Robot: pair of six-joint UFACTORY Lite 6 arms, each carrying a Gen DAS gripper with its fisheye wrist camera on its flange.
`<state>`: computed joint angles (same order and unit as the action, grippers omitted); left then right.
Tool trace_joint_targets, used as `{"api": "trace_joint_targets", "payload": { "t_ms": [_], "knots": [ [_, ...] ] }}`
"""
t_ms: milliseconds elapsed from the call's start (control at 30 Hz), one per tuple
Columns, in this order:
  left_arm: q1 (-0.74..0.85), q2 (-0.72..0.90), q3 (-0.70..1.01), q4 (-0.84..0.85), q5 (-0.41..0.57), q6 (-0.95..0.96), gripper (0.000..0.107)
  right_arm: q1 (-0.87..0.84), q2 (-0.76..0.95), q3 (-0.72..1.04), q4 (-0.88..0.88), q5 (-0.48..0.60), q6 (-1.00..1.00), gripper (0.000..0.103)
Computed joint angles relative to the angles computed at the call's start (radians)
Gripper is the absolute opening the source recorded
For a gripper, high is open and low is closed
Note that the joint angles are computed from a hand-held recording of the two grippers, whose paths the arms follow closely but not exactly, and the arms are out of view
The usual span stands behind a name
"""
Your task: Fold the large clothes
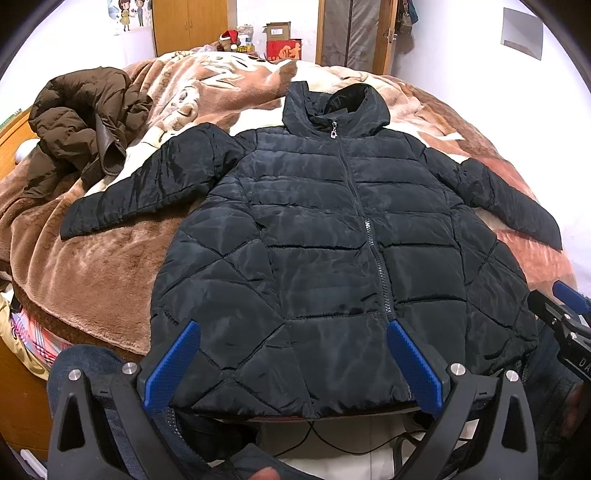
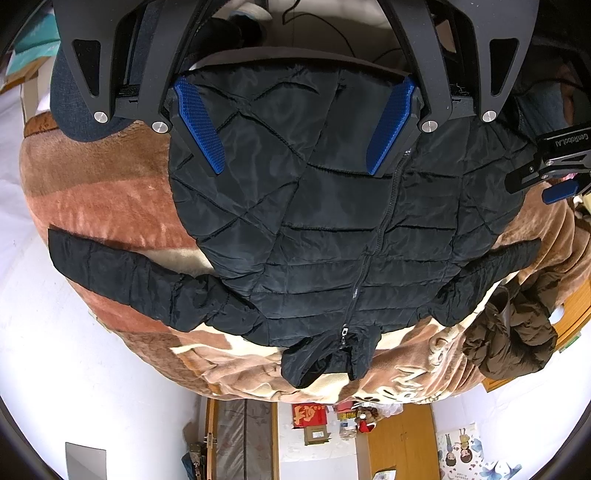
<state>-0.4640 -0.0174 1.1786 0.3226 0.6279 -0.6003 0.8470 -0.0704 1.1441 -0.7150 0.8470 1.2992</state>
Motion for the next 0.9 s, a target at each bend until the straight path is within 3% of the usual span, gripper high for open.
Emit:
{"api": "trace_joint_targets", "payload": {
  "t_ms": [267, 467, 767, 900],
  "knots": [
    [0.117, 0.086, 0.071, -0.121, -0.065, 0.155, 0.103, -0.088, 0.086, 0.073, 0.034, -0.092, -0.109, 0.079],
    [0.281, 0.271, 0.254, -0.226, -0.102, 0.293, 0.103, -0.179, 0.259, 0.267, 0.111, -0.158, -0.278, 0.079],
    [0.494, 0.619, 0.640, -0.269, -0.070, 0.382, 0.103, -0.264, 0.636, 0.732, 0.279, -0.122, -0.576, 0.079],
    [0.576, 0.851, 0.943, -0.307, 0.039, 0.410, 0.102, -0.286, 0.803, 0.959, 0.327, -0.067, -0.663, 0.079]
  ]
}}
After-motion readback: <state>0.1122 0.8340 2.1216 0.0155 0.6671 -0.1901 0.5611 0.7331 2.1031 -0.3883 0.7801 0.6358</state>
